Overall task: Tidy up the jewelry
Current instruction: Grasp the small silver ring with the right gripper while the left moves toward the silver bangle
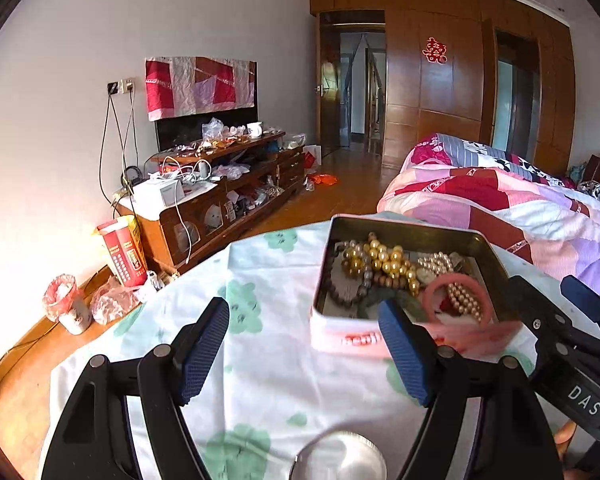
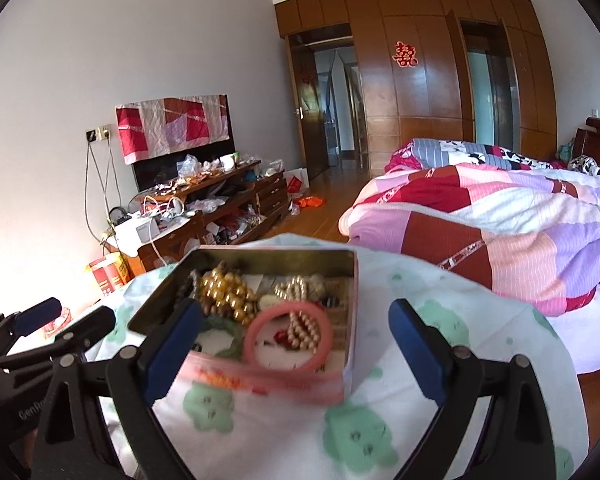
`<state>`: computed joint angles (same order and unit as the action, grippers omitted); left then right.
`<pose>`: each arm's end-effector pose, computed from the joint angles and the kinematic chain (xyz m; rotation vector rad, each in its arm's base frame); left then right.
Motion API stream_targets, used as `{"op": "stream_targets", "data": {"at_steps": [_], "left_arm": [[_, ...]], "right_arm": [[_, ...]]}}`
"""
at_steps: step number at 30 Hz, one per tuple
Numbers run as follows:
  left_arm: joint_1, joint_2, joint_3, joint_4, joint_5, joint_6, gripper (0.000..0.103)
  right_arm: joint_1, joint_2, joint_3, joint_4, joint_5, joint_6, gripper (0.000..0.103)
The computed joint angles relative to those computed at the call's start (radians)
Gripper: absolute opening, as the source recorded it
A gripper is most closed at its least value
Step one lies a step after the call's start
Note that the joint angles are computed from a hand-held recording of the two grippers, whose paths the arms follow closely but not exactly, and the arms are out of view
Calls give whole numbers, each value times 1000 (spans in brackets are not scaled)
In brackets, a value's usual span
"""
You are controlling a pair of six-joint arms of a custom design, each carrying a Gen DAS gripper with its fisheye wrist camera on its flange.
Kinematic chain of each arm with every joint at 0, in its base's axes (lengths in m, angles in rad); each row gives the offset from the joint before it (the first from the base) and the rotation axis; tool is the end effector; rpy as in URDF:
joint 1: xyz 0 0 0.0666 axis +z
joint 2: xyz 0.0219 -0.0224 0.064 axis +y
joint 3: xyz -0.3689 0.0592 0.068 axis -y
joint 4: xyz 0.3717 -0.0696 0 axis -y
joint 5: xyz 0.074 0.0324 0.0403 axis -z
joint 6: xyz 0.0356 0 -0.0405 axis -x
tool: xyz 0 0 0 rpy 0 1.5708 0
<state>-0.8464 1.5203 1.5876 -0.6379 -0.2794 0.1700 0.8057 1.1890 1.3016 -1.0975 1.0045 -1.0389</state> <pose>0.3603 -0.3929 0.4688 0.5511 2.0592 -0.3040 0.2770 0.2445 0.4624 0.5650 1.9593 -0.1837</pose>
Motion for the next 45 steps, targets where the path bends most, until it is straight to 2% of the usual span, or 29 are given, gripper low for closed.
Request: {"op": "stream_targets", "data": {"at_steps": [4, 13, 19, 29, 31, 36, 38, 40, 41, 43, 45], "left_arm": [[-8, -27, -34, -3, -34, -1, 77], [-17, -101, -127, -2, -58, 9, 77], [1, -156, -184, -32, -29, 42, 77], [67, -233, -254, -90, 24, 87, 77], [71, -238, -258, -113, 18, 88, 77], [85, -250, -283, -135, 36, 83, 77], [82, -252, -296, -148, 16, 90, 77], [99, -262, -309, -147, 37, 108, 77], [105, -265, -313, -146, 44, 115, 77], [112, -270, -316, -152, 47, 127, 77], [112, -272, -317, -153, 48, 127, 77]], "right_arm": [[31, 2, 4, -37, 15, -34, 97], [93, 22, 29, -87, 36, -97, 97], [135, 38, 46, -122, 53, -128, 97], [164, 38, 39, -130, -15, -160, 97], [160, 36, 36, -127, -48, -161, 96], [155, 21, 25, -106, -146, -159, 85], [152, 17, 21, -79, -231, -133, 75], [146, 27, 19, -48, -321, -90, 72], [142, 37, 21, -31, -376, -62, 60], [133, 71, 36, -11, -485, -5, 46], [128, 107, 63, -16, -536, 34, 45]]}}
